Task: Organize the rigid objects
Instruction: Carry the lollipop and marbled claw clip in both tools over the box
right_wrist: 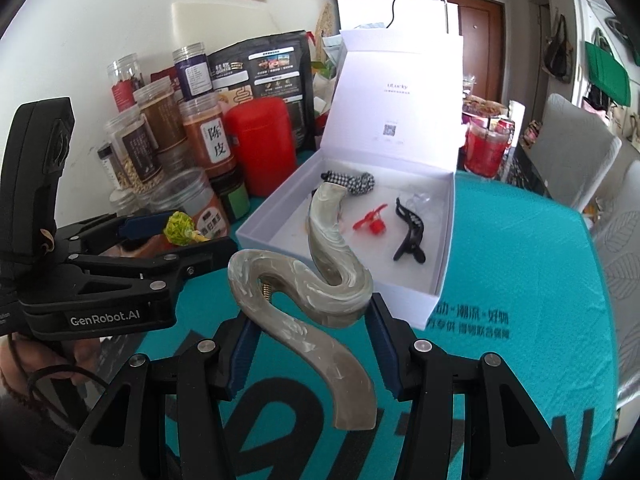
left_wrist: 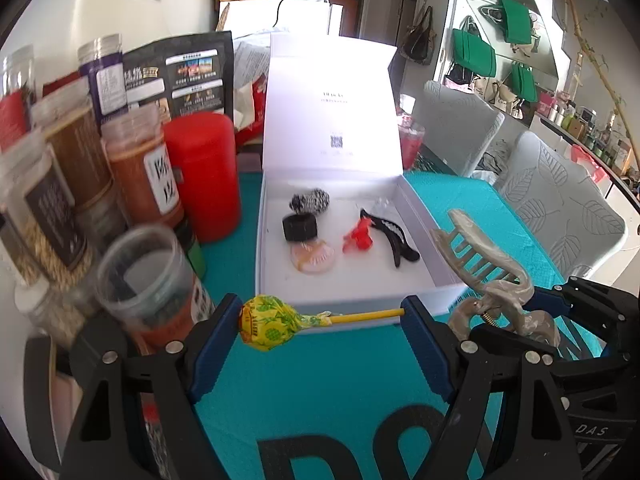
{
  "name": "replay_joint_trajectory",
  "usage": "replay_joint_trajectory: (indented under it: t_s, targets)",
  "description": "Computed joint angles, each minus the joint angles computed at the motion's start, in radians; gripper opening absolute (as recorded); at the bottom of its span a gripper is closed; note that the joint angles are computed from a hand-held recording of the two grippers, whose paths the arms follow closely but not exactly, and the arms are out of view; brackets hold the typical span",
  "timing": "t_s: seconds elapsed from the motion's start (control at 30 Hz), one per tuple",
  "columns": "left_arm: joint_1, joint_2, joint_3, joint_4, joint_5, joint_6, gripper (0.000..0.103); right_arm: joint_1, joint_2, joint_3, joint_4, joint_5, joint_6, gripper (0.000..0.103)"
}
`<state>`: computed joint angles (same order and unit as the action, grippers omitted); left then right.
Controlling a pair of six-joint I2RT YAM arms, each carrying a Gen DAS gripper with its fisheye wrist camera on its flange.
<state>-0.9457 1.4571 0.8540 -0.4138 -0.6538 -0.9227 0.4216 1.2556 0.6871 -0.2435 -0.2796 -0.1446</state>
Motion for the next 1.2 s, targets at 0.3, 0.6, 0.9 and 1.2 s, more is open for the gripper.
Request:
replay_joint_trajectory:
  t_s: [0.3,0.6,0.9,1.2]
  targets:
    - [0.107,0.025,0.065,0.048,0.037,0.145,0.081,-0.027,0.116,0.143,0.003,-0.015,-0.023,0.051]
    - [0.227,0.076,0.154,0.113,0.093,0.288,0.081,-0.056,0.236,0.281,0.012,-0.03,-0.037,0.051]
    - [0.334,0.175,0.258,0.166,0.164,0.379,0.081,-0.084,0.381,0.452,0.012,-0.041,-0.053,0.051]
    - [0.418,0.313,0.372,0.187,0.219,0.438,0.081,-0.104,0.544,0.624,0.006,-0.054,-0.058,0.051]
